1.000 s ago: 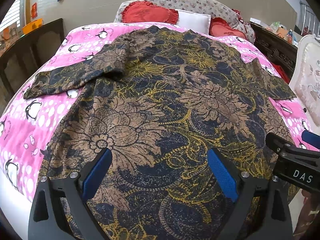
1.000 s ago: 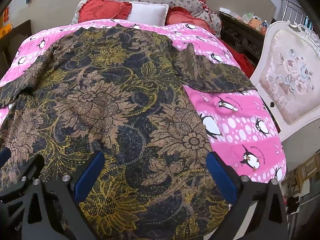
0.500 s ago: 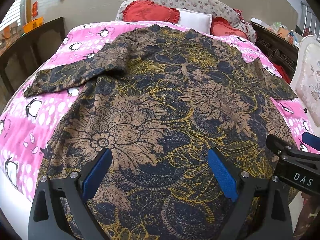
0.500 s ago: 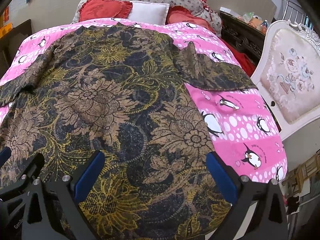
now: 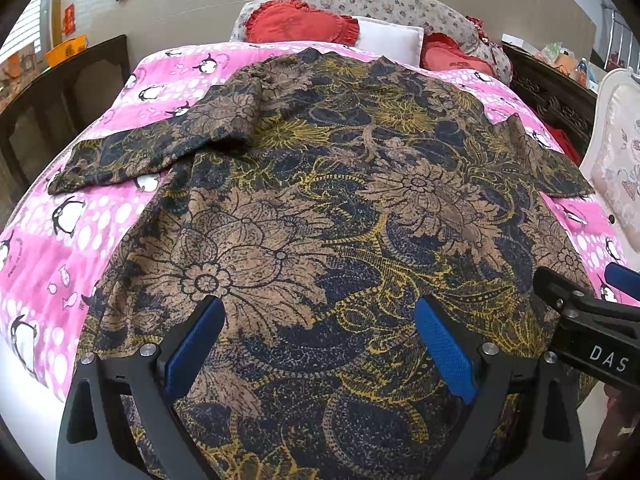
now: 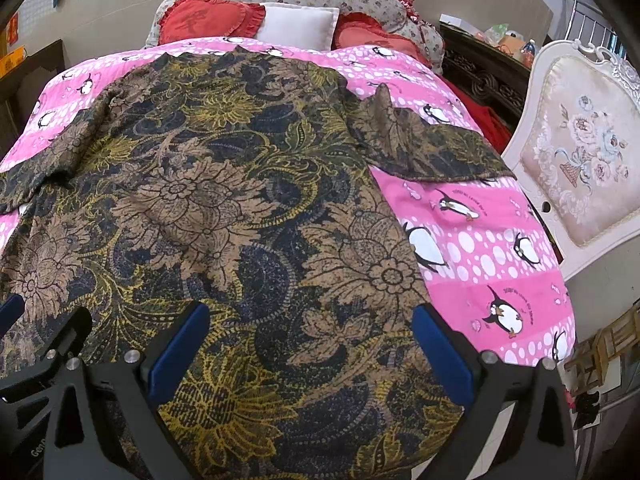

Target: Fold small clothes

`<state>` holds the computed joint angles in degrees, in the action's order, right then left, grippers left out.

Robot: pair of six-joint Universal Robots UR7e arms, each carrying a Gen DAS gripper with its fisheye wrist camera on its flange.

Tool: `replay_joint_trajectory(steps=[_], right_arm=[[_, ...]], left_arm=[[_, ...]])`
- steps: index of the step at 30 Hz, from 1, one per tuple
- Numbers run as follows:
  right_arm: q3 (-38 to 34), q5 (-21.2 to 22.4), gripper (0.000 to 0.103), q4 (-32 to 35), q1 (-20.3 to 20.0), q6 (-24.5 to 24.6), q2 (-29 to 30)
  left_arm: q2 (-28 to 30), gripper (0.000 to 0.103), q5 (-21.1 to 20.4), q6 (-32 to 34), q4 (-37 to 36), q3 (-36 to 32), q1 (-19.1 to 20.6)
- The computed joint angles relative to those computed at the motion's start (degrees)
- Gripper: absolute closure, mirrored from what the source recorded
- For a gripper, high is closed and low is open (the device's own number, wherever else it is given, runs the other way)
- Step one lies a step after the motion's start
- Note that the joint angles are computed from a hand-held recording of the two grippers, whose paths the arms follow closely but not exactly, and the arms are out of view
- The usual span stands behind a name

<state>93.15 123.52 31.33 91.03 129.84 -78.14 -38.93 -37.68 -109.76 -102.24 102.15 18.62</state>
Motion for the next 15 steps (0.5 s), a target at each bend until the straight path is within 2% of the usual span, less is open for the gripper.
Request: replay_joint_trajectory(steps=[15], right_arm=[[0.2,-0.4,0.000,0.2,0.0,0.0,-0.6]], left_arm=[[-0.1,0.023,0.2,-0.3,0.8,-0.2,-0.2]])
